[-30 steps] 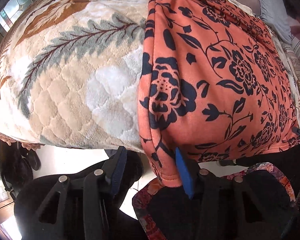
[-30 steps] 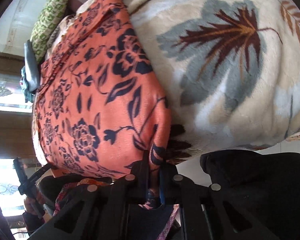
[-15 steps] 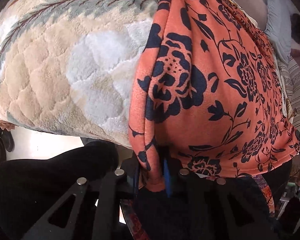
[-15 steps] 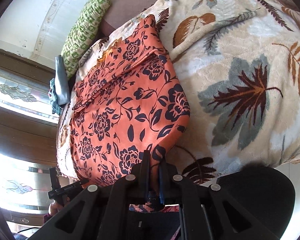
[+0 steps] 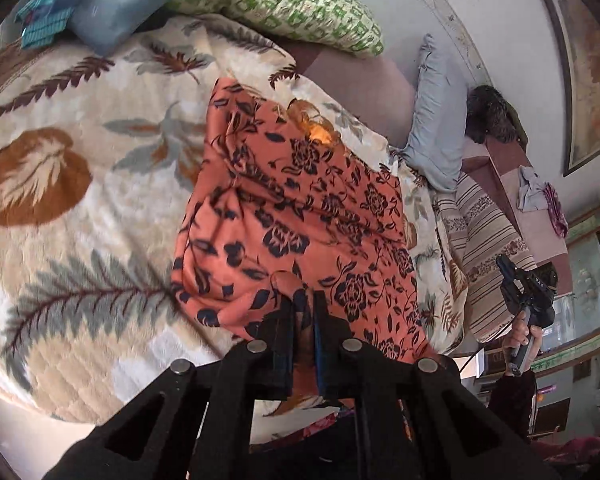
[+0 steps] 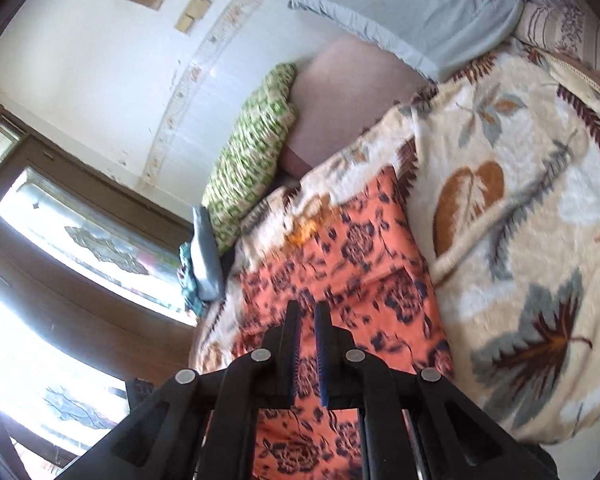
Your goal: Fold small clothes
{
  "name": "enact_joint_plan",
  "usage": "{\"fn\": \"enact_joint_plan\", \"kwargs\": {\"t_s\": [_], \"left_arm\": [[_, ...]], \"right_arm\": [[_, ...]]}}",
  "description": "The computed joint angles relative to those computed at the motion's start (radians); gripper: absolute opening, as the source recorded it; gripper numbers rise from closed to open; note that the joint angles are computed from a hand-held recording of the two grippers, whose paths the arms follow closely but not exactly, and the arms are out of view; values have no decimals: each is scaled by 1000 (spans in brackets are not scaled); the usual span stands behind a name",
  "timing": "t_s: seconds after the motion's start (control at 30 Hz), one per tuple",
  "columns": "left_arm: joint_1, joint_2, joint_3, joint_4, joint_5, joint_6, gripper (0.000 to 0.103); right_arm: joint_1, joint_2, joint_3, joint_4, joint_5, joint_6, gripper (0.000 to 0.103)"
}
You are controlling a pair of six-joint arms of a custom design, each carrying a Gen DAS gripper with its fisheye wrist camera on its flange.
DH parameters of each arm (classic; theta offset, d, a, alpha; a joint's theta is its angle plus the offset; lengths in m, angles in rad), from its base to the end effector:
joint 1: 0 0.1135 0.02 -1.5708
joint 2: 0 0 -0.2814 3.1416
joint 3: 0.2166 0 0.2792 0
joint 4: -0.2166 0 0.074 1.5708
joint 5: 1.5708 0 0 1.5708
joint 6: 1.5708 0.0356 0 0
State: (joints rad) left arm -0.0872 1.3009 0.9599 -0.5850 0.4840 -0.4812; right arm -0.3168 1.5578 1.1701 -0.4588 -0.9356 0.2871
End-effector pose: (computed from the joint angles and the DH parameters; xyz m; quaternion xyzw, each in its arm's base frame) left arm 0.2829 -0.0414 0.2657 -0.1058 0.9179 -0.3044 0.2315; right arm 0.3458 -0.0832 0.2761 0.0957 0.8444 0.4169 0.3225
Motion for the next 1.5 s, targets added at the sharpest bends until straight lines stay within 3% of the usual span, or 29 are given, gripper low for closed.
{"fn": "enact_joint_plan", "kwargs": {"t_s": [0.07, 0.2, 0.33, 0.47, 0.6, 0.63, 0.67, 0.73, 0.83, 1.03, 1.1, 1.17, 1.27, 1.4, 1.5], "left_arm": [[4, 86, 99, -27, -48, 33, 8], [16, 125, 104, 17, -15, 39, 8], [-31, 73, 26, 53, -34, 8, 8], [-31, -10, -18, 18, -51, -4, 8], [-43, -79, -47, -21, -90, -22, 8], [-52, -90, -51, -29, -103, -28, 8], [-63, -99, -53, -37, -120, -34, 8], [-79, -112, -58, -49, -141, -42, 8], [-99, -127, -60, -60, -165, -58, 8], [-128, -156, -47, -88, -194, -67, 8], [-131, -161, -41, -95, -200, -70, 8], [-130, -162, -36, -102, -204, -71, 8], [-120, -160, -24, -109, -200, -63, 8], [-93, -128, 24, -112, -188, -34, 8], [-53, -76, 87, -105, -178, -11, 8]], "right_arm": [[55, 68, 123, -116, 156, -43, 8], [96, 202, 234, -368, 157, -151, 12], [81, 178, 50, -358, 203, -204, 12], [32, 178, -124, -375, 275, -278, 12], [-44, 168, -261, -309, 314, -303, 14], [-60, 168, -282, -302, 314, -307, 25], [-71, 162, -304, -295, 318, -313, 49], [-97, 138, -348, -273, 299, -319, 73], [-111, 123, -388, -240, 260, -332, 73], [-3, 195, -409, -158, 310, -274, 73], [21, 248, -407, -156, 314, -275, 63], [-1, 264, -413, -158, 245, -282, 17], [-10, 151, -416, -191, 238, -320, 8], [-61, 28, -333, -257, 73, -324, 8], [-66, -3, -229, -207, -50, -220, 8]]}}
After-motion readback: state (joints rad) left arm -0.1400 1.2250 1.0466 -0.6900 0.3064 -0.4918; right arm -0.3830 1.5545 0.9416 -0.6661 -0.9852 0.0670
